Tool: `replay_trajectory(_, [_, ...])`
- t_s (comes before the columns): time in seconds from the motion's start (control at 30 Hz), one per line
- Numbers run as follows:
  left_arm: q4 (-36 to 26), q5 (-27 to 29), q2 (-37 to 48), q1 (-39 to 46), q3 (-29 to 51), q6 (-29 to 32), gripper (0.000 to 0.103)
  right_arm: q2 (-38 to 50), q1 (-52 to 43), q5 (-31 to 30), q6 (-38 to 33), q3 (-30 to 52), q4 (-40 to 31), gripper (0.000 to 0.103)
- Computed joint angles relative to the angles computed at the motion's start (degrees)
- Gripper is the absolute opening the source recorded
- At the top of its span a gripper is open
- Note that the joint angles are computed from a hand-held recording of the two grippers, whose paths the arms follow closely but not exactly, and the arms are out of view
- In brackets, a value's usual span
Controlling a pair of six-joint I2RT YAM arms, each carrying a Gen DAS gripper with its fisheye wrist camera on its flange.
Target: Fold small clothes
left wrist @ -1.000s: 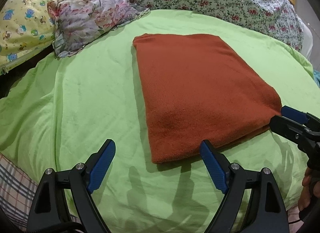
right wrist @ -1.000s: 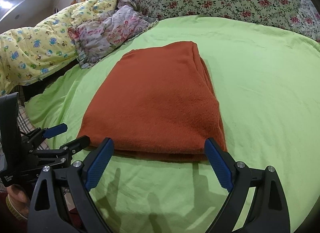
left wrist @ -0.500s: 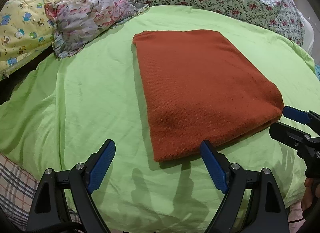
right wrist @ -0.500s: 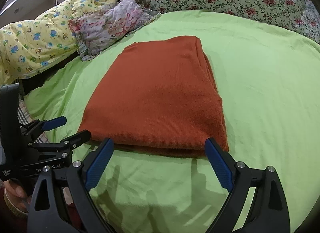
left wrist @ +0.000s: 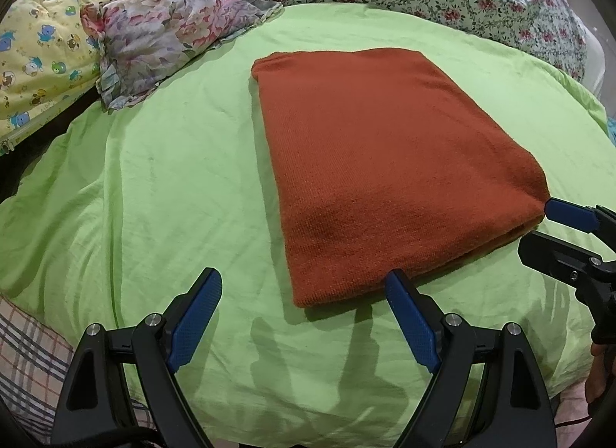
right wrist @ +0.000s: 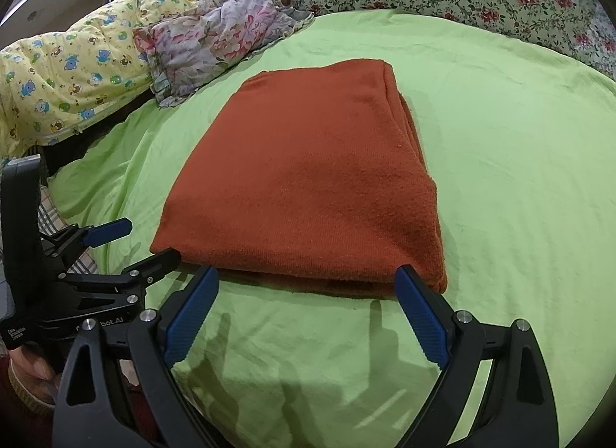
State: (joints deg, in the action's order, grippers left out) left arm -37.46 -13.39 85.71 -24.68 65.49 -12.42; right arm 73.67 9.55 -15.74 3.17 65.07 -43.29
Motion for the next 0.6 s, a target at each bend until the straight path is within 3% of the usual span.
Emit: replay_trajectory(0.6, [0.3, 0.9, 0.2, 0.5, 0.2, 1.3, 0.088, 1.0, 0.9, 0.0, 0.2, 1.0, -0.7, 0.093])
